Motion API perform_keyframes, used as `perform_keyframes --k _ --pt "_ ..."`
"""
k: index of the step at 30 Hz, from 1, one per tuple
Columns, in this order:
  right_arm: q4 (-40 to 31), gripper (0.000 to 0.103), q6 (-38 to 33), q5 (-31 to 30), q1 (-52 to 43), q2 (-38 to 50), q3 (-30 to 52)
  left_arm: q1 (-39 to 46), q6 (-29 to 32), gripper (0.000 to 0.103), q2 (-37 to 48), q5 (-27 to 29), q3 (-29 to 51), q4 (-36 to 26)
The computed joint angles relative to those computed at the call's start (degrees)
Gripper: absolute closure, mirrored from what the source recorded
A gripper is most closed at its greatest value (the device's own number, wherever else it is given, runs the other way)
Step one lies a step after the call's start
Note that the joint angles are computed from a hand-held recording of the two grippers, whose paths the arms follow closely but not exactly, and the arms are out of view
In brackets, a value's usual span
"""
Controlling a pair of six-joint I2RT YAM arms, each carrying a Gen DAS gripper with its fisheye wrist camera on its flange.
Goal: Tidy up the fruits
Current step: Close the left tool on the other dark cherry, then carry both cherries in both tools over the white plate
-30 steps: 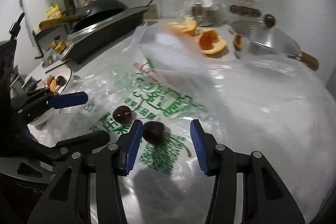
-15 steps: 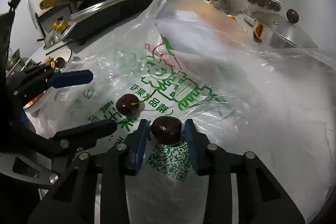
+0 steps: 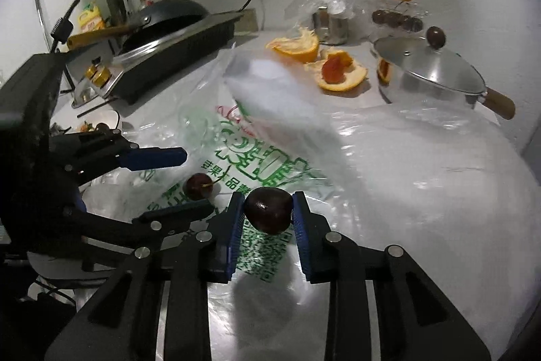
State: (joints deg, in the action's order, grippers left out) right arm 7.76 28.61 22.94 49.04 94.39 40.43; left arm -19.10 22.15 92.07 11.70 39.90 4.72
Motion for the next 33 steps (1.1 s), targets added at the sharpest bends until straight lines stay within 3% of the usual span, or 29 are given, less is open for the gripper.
perform_keyframes --k 8,14,19,33 --pt "1.49 0.073 0.84 -0.04 -0.04 -1.2 -2.03 -0.98 0.31 0.062 3.46 -0.67 2.92 -1.72" --pt "2.13 0.073 1.09 0.0 0.06 -1.29 -2.71 0.95 -1.76 0.063 5.65 2.56 5.89 -4.98" --pt "2.3 0.073 2.01 1.15 0.87 -2.19 -3.56 1.56 -2.09 0.076 5.84 3.35 6.17 -5.15" --pt "-2.57 0.073 4.84 6.51 5.68 -5.76 -3.1 1.85 -2.47 0.076 -3.38 5.44 0.2 -5.59"
